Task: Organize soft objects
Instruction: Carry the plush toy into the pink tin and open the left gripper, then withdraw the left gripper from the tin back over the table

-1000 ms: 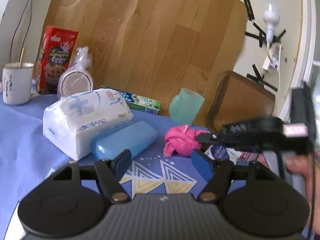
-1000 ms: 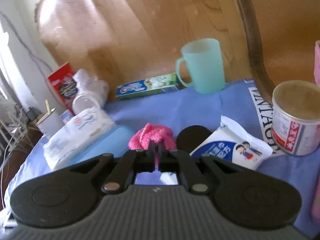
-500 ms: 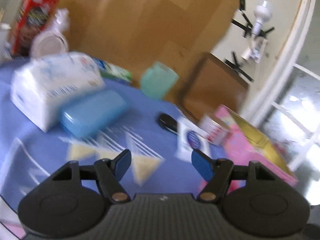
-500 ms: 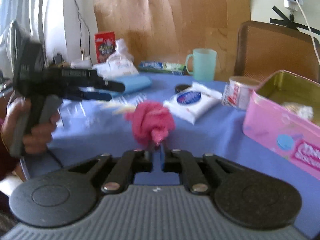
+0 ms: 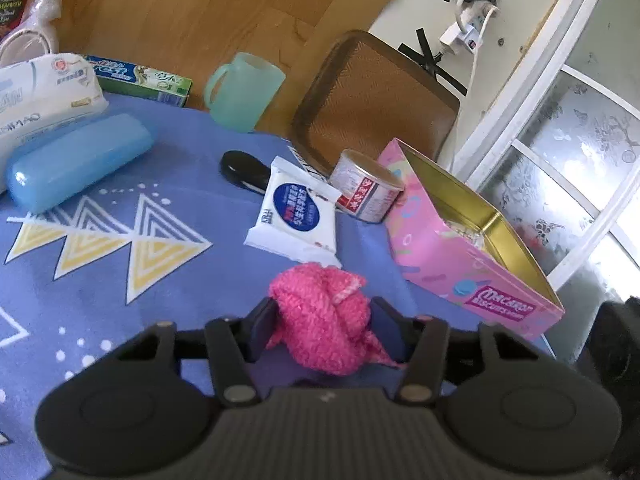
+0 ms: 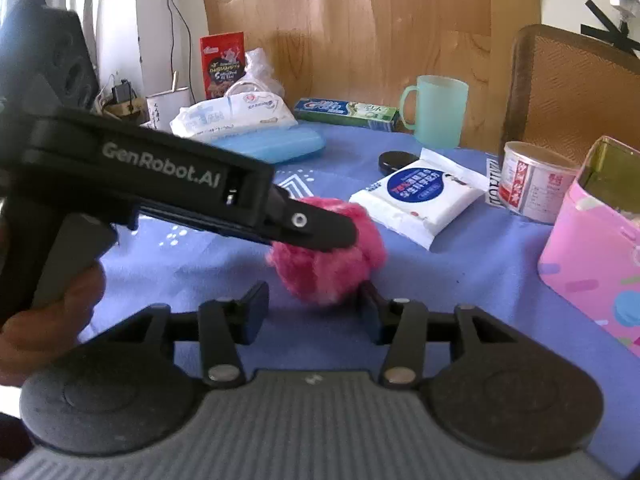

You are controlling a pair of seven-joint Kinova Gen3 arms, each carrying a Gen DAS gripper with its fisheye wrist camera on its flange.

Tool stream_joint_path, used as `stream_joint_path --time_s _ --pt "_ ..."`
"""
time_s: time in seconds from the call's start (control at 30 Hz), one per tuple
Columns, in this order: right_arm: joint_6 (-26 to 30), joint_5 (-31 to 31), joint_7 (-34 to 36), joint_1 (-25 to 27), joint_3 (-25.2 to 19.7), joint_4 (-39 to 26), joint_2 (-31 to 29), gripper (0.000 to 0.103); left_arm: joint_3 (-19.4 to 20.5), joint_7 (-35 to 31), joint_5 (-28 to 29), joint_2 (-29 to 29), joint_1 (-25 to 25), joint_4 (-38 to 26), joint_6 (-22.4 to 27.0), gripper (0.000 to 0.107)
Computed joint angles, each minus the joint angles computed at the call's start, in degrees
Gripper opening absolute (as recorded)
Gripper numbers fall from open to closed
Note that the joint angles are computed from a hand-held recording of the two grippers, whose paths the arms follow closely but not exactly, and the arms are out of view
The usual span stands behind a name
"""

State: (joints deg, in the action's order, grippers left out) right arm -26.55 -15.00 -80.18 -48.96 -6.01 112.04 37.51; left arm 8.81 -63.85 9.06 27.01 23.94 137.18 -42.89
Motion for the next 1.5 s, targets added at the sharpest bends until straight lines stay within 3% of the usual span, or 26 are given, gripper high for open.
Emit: stream_joint_path --time_s 0.03,0.17,0.3,0.37,0.5,0.57,0.63,0.67,0.7,0.77,0.87,0.97,1.1,1.23,1.37,1.5 --pt "-2.3 -2.0 0.2 -2.3 2.1 0.8 0.2 0.037 -0.1 -0.5 0.6 -0.6 0.4 -0.3 0.7 0.05" --pt "-11.7 -4.0 -5.0 -8.6 8.8 6.4 -0.7 0.037 0.9 -0.7 -1.7 -2.1 0.2 -3.0 2.6 0.05" --pt "-21.0 -12.8 -7.0 -18.6 18.6 12.1 -0.6 0.037 1.2 -5.2 -2.9 -2.0 2.8 -9.8 7.4 0.05" --pt "-25.6 -17.4 -7.1 -19.8 19.4 14.2 -0.1 0.037 1.6 -7.5 -3.6 -1.2 4.1 -14.2 10.7 0.05" --pt "-35.0 -26.7 -2.3 -12.5 10.7 17.0 -0.7 0.037 1.6 -12.4 -4.0 2.1 7.4 -24.5 17.7 0.051" --pt "-38.0 -31.4 1.7 -7.6 5.5 17.0 -1.1 0.037 1.6 -15.0 -2.8 4.0 9.0 -29.9 21.1 0.059" --pt "-39.2 -36.1 4.3 -4.7 3.6 16.1 -0.8 0.038 -2.0 -16.7 0.3 5.3 13.3 -34.2 25.0 0.061" --pt "-38.8 -38.4 5.0 -4.2 4.1 15.3 -0.4 0.045 -3.4 -17.8 1.7 5.8 14.9 -35.6 26.1 0.061" --pt "-38.4 -40.7 6.4 -2.9 3.6 14.7 -0.4 0.057 -4.5 -18.6 2.9 6.2 16.2 -36.3 26.7 0.063" --pt "-39.9 -45.4 7.4 -0.8 1.0 14.3 -0.2 0.065 -5.0 -19.2 4.0 6.5 16.8 -36.1 26.5 0.064" --pt "-43.0 -47.9 5.0 0.2 -1.1 15.4 0.1 0.066 -7.5 -20.5 7.2 6.8 18.6 -35.8 27.1 0.065" --pt "-48.3 -48.2 4.4 4.3 -7.6 15.3 1.3 0.066 -7.4 -20.0 8.6 6.6 17.6 -35.0 27.7 0.065" --pt "-54.8 -46.9 2.6 3.9 -10.6 16.2 3.0 0.066 -9.5 -21.2 11.1 5.2 19.0 -30.5 23.8 0.065" --pt "-59.3 -42.4 1.8 2.7 -12.3 17.4 4.2 0.065 -9.9 -24.2 14.6 3.2 19.4 -22.7 16.4 0.065" --pt "-55.8 -35.3 1.6 1.1 -11.3 18.1 4.1 0.065 -9.9 -25.9 21.0 2.2 19.0 -15.6 9.1 0.065" --pt "-47.3 -29.7 9.1 5.1 -16.0 14.4 4.1 0.062 -10.9 -27.6 29.3 2.1 19.4 -10.6 3.8 0.065"
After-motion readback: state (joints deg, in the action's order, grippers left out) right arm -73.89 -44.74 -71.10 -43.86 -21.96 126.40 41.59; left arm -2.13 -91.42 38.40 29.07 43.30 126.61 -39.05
